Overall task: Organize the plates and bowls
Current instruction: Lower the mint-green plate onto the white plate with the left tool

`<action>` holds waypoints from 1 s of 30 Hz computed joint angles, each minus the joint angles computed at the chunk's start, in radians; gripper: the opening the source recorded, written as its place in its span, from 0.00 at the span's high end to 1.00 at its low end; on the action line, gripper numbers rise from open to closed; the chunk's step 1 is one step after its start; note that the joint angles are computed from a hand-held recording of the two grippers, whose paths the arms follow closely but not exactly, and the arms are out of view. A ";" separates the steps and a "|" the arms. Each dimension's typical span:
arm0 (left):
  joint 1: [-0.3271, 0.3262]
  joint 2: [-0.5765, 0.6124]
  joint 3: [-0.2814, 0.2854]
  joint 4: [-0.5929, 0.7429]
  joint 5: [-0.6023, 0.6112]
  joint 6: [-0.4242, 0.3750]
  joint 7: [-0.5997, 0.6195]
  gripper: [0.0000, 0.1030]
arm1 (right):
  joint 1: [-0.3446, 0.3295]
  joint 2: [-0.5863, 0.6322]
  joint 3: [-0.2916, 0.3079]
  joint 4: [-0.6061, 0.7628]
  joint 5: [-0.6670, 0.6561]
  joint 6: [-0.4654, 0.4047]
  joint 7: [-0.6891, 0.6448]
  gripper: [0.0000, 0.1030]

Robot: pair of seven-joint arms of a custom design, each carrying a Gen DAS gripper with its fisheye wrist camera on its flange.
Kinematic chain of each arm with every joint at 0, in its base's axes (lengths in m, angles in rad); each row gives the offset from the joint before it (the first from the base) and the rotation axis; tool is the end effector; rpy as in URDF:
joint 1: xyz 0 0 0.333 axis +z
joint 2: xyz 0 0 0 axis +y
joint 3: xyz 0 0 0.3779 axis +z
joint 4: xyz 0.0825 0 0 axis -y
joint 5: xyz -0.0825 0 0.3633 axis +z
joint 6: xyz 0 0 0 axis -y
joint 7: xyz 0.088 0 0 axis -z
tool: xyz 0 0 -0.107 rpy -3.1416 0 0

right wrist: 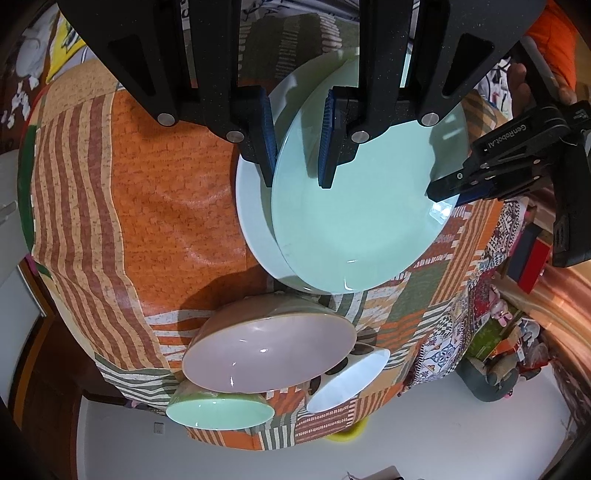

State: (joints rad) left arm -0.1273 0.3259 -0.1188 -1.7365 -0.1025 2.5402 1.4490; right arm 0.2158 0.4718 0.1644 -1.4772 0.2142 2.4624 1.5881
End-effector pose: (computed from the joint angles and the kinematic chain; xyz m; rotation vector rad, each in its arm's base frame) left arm 0.6676 -0.1550 0.5125 -2.0022 2.0806 -0.6754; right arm 0.6985 0.2491 0.5281 -1.9899 1.6374 -0.1093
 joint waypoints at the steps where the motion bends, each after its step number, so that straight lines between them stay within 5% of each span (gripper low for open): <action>1: -0.001 0.001 0.001 0.002 0.002 -0.001 -0.001 0.70 | 0.000 0.002 -0.001 0.002 -0.002 -0.002 0.000 0.81; 25: -0.004 0.013 0.005 0.025 0.018 -0.024 -0.012 0.60 | -0.005 -0.026 -0.009 -0.033 -0.024 0.030 -0.027 0.80; 30: -0.003 -0.017 0.014 0.005 0.035 -0.002 -0.024 0.60 | -0.006 -0.036 -0.014 -0.046 -0.031 0.050 -0.022 0.72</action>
State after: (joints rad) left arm -0.1303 0.3088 -0.1052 -1.7320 -0.0675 2.5385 1.4248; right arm 0.2098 0.4362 0.1509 -1.5228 0.1828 2.5123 1.5664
